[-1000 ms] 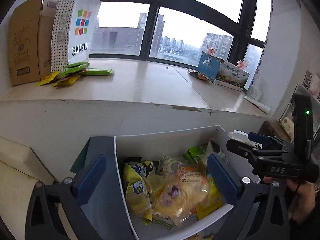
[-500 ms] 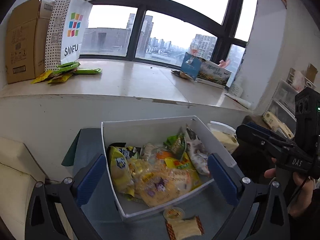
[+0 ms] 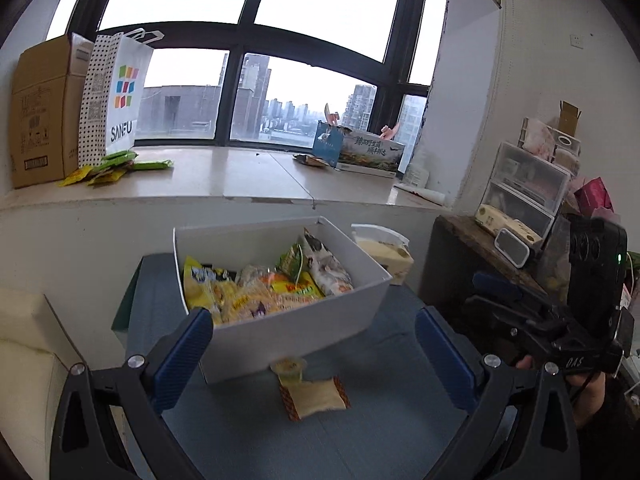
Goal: Organize snacks
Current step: 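Grasp the cream biscuit pack with the right tool while the left tool grasps the last jelly cup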
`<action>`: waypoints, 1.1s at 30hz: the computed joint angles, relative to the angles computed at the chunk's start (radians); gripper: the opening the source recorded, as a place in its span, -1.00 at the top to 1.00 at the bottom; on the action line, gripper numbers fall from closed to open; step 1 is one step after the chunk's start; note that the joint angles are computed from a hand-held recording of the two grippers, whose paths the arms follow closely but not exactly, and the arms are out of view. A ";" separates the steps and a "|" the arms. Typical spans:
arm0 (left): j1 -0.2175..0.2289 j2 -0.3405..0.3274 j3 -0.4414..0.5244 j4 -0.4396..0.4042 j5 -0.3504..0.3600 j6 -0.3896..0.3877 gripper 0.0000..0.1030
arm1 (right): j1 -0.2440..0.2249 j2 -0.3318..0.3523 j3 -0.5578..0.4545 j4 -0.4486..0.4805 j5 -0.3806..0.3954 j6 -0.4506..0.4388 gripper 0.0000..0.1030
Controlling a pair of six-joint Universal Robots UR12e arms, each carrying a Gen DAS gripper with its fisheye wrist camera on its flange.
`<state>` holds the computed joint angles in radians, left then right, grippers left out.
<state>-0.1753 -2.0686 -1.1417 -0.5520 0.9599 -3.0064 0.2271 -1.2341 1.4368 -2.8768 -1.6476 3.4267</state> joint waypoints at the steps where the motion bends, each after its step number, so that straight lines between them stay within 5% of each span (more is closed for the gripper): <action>1: 0.003 0.013 -0.029 0.010 -0.008 0.004 -1.00 | 0.005 -0.011 0.022 -0.002 -0.008 0.004 -1.00; 5: 0.017 0.054 -0.117 0.003 -0.028 -0.012 -1.00 | 0.034 -0.049 0.126 -0.057 -0.049 0.043 -1.00; 8: 0.028 0.075 -0.168 0.000 -0.045 -0.032 -1.00 | 0.028 -0.064 0.178 -0.078 0.031 0.057 -1.00; 21: 0.042 0.098 -0.214 0.017 -0.052 -0.017 -1.00 | 0.024 -0.055 0.184 -0.055 0.002 0.095 -1.00; 33: 0.058 0.103 -0.246 0.016 -0.078 -0.026 -1.00 | 0.013 0.054 0.029 0.221 0.033 0.016 -1.00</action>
<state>-0.1169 -1.9655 -1.3878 -0.5364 0.8818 -3.0319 0.2406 -1.1805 1.4663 -2.6559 -1.6149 3.4423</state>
